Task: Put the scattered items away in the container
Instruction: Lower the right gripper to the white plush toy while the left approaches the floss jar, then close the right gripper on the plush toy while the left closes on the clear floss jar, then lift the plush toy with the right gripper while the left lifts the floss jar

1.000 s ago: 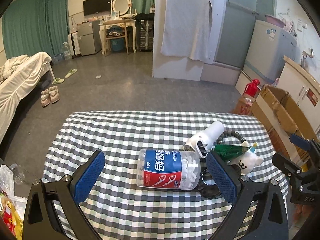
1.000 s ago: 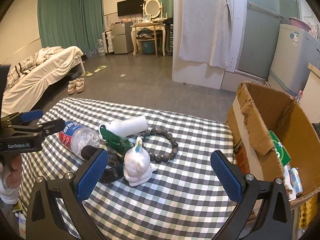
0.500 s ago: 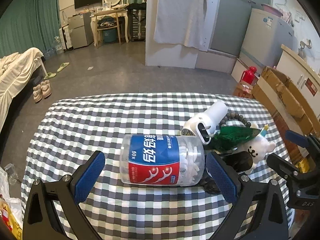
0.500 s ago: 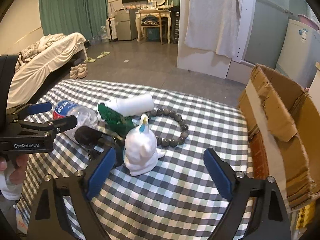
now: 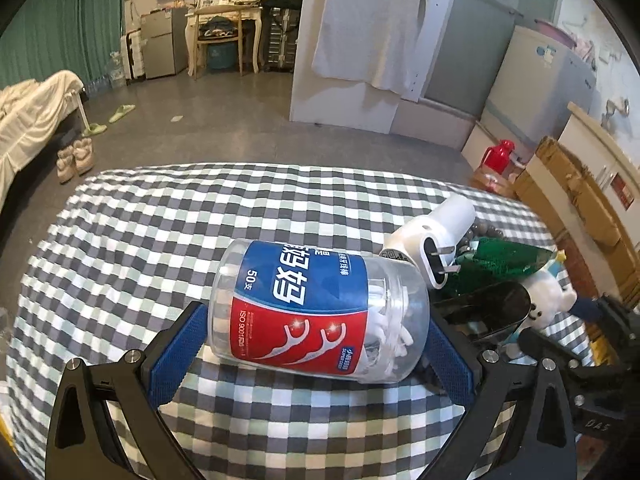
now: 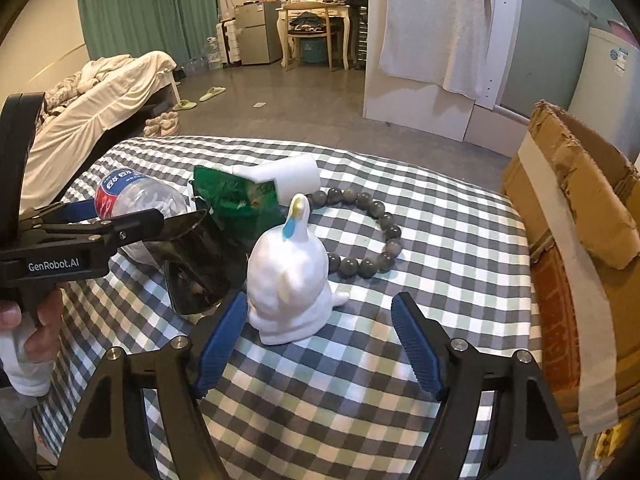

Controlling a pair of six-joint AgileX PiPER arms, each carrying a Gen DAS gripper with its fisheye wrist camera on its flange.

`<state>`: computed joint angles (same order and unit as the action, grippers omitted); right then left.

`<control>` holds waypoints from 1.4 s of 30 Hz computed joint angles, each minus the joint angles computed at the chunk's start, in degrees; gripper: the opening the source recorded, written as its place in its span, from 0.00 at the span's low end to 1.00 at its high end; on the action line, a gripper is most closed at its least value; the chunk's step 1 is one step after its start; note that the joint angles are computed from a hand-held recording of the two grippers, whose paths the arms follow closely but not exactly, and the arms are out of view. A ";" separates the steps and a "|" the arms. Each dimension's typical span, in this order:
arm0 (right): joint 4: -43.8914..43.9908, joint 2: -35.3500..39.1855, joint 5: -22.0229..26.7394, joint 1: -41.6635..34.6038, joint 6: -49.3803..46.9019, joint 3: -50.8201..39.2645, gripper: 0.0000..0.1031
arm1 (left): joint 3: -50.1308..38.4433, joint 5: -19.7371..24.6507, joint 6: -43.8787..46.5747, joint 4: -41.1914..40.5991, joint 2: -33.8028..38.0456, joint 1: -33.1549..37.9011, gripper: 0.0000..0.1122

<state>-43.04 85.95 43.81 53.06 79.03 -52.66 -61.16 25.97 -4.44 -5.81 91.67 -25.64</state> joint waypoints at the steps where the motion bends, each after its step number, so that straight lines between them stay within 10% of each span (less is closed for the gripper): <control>1: -0.33 0.33 -0.29 0.00 0.06 -0.07 0.72 | 0.05 -0.36 0.33 -0.46 0.15 0.18 0.92; 18: -3.14 0.79 -5.55 -1.43 3.53 3.19 0.56 | 2.78 -2.87 -6.84 6.50 -3.30 -0.17 0.92; 23: -3.19 1.06 -4.89 -0.79 3.80 2.80 0.56 | 1.86 -2.27 -0.72 0.68 -1.66 0.69 0.84; 42: -4.60 -4.23 1.41 3.25 7.31 2.47 0.56 | 2.88 -0.66 -20.92 20.16 -6.57 -3.09 0.82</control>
